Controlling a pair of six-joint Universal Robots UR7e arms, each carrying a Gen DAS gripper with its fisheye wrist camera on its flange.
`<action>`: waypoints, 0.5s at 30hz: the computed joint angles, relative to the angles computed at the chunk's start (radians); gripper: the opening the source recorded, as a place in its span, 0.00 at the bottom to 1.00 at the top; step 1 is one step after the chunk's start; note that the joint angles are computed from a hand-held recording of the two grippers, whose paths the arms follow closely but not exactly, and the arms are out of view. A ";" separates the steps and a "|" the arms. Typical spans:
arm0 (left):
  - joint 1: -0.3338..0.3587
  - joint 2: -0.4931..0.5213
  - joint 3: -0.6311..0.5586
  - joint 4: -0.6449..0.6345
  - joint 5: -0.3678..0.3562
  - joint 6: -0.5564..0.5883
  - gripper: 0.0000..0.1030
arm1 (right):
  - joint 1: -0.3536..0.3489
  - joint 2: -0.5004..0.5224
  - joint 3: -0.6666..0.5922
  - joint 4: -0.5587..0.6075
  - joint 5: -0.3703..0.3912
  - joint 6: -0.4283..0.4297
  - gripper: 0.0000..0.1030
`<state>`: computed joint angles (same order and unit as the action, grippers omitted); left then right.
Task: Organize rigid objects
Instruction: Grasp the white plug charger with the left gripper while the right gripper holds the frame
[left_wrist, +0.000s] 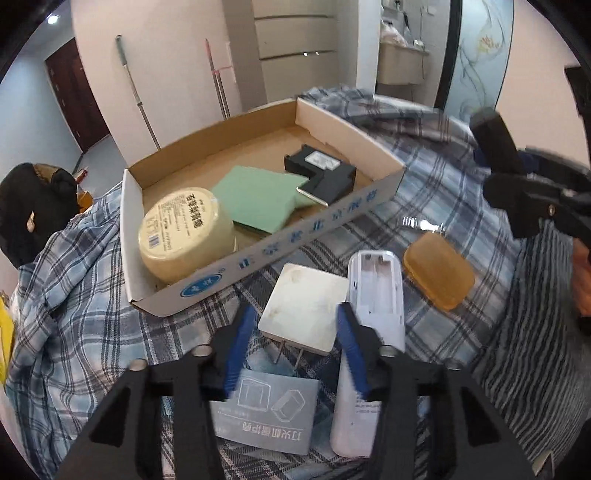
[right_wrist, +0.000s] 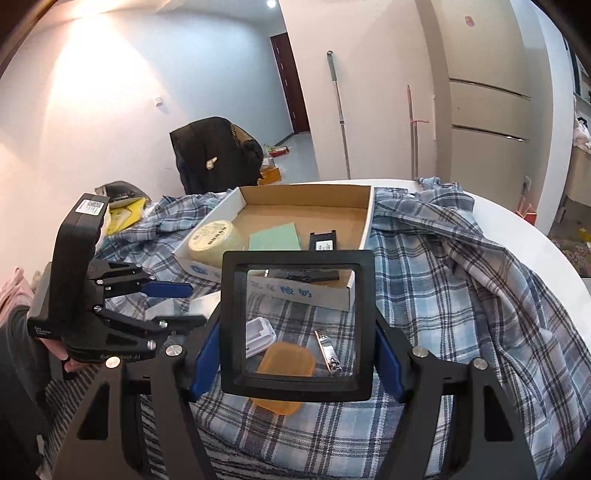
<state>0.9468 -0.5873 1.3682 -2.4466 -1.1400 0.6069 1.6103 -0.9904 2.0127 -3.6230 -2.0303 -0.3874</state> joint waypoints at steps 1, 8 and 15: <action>-0.006 0.002 0.012 -0.033 0.017 0.005 0.54 | 0.003 0.007 -0.007 0.000 -0.024 -0.002 0.67; -0.009 0.031 -0.032 0.034 0.012 -0.002 0.55 | -0.010 -0.010 -0.004 0.043 -0.010 0.035 0.67; 0.008 0.064 -0.105 0.111 -0.004 -0.058 0.54 | -0.008 -0.008 -0.010 0.042 -0.040 0.047 0.67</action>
<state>0.9544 -0.5233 1.2634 -2.3352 -1.1436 0.5493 1.6019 -0.9989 2.0029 -3.5809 -2.0706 -0.3402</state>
